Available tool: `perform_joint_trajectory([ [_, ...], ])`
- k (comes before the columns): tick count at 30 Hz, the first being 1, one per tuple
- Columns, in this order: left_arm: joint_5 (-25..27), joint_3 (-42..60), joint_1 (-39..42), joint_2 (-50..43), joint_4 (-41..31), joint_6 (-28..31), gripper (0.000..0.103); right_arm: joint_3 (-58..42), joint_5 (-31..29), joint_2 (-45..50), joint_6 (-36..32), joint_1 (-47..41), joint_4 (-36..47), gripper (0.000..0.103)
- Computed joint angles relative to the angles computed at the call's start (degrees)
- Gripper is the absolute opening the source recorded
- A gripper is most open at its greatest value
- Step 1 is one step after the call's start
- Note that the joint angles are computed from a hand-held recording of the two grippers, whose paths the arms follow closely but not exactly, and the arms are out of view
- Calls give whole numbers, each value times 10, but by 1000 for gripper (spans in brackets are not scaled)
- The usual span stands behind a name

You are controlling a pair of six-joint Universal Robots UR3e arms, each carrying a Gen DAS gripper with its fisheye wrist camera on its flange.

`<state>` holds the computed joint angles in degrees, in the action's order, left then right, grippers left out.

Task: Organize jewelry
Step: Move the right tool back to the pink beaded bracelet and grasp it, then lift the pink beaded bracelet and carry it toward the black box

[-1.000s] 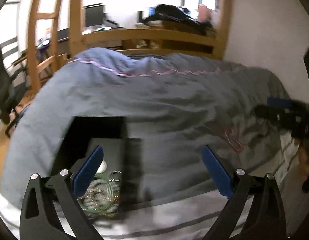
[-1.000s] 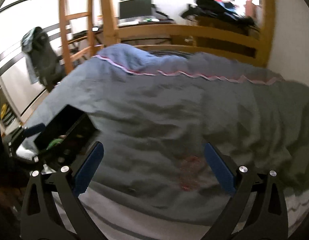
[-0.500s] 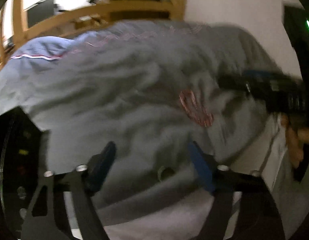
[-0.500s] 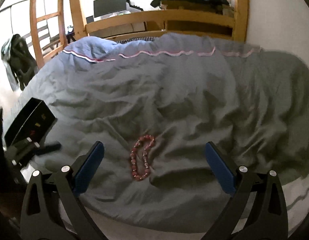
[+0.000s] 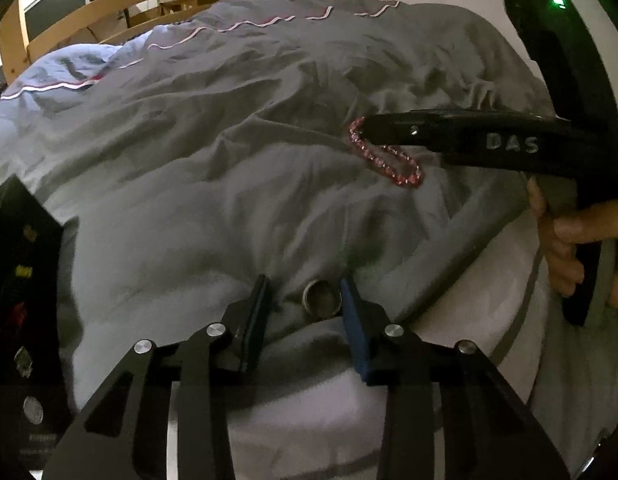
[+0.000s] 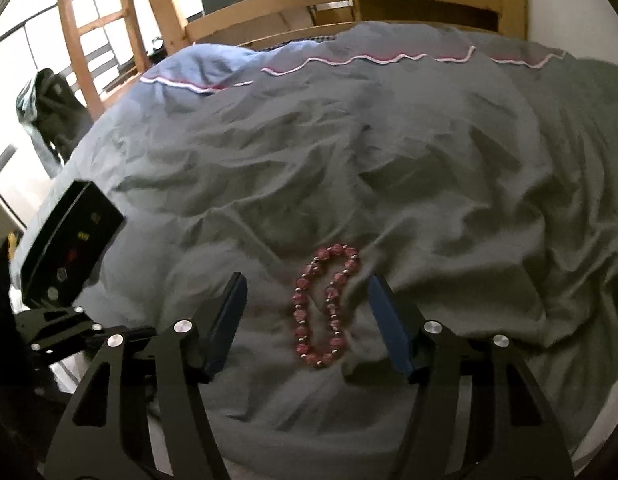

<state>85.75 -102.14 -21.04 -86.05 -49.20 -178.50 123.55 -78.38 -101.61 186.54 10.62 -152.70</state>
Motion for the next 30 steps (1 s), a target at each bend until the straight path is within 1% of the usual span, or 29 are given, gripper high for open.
perform_joint_trajectory([
  [1,7,0,-5,2,0,-3,34,-3,-3,4,-1,3,4,59],
  [2,16,-3,-13,7,3,-7,34,-7,-7,10,-1,8,6,58],
  [3,18,-8,-15,16,1,-8,34,-7,-6,11,-2,9,7,58],
  [4,16,-10,-16,19,2,-8,34,-10,-7,16,-5,13,10,55],
  [5,15,-10,-15,19,1,-7,32,-16,-12,23,-7,18,18,50],
  [7,11,-11,-13,15,0,-4,29,-32,-37,45,-9,37,40,45],
  [8,10,-11,-11,12,2,-5,26,-35,-45,53,-9,42,42,40],
  [10,-1,-11,-1,9,4,-6,20,-34,-50,51,-9,44,43,34],
  [11,-6,-11,5,12,2,-6,19,-34,-50,48,-8,43,46,28],
  [14,-10,-16,12,21,6,-12,19,-25,-44,39,-5,34,44,18],
  [18,-4,-15,18,27,12,-25,19,-1,-18,12,7,11,7,17],
  [19,-4,-16,20,28,13,-27,19,6,-15,5,10,8,-9,13],
  [20,-3,-15,22,30,14,-29,19,13,-12,-3,11,5,-21,2],
  [22,1,-19,25,34,17,-33,19,24,-7,-16,14,2,-50,2],
  [25,0,-18,27,34,17,-38,19,10,-9,-1,13,8,-45,2],
  [28,1,-15,24,32,16,-39,19,-12,-7,20,16,7,-3,3],
  [29,0,-14,23,31,15,-39,19,-25,-11,32,25,9,23,5],
  [30,-1,-13,24,30,15,-37,19,-30,-5,36,29,7,39,9],
])
